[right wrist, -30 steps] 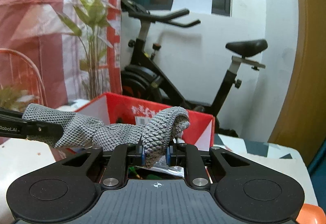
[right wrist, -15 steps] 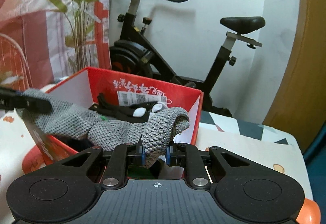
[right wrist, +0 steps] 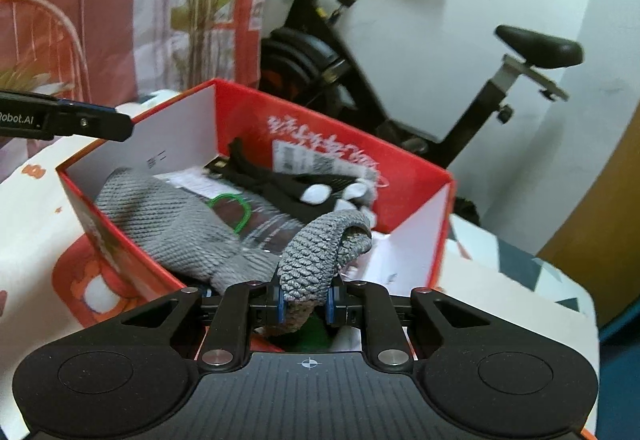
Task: Organize soft objects
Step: 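Lower the towel into the box and open both grippers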
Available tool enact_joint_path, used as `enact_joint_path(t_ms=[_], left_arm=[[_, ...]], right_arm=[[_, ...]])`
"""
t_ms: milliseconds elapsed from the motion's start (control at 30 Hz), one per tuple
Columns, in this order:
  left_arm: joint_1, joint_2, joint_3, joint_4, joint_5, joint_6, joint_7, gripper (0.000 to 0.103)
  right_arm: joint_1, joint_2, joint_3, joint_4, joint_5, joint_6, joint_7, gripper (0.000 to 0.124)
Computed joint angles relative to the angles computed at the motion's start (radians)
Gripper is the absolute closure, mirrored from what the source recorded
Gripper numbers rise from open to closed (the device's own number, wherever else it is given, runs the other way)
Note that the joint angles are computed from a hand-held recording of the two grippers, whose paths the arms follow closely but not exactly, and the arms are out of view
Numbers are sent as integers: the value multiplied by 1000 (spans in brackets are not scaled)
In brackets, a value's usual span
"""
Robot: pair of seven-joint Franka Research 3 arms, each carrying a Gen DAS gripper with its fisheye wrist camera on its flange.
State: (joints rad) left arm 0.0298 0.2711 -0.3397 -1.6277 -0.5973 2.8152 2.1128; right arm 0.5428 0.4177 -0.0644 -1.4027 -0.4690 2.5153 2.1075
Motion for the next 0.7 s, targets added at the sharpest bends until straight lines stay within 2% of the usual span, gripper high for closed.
enact_joint_path(t_ms=[267, 400, 533, 600, 667, 700], left_arm=[[7, -2, -2, -5, -17, -5, 16, 70], [5, -11, 0, -16, -23, -6, 18, 68], [-3, -21, 7, -26, -19, -2, 17, 59], [-11, -27, 14, -33, -7, 4, 2, 52], [-21, -34, 25, -40, 15, 14, -27, 39], [-23, -36, 28, -42, 23, 17, -38, 35]], right_arm=[[-27, 127, 38, 196, 180, -125, -99, 108], [-38, 142, 31, 208, 247, -123, -79, 108], [-27, 121, 8, 181, 241, -118, -42, 107], [-18, 105, -4, 164, 215, -123, -21, 101], [-11, 83, -14, 136, 184, -121, 4, 94], [-6, 70, -21, 120, 162, -122, 21, 92]])
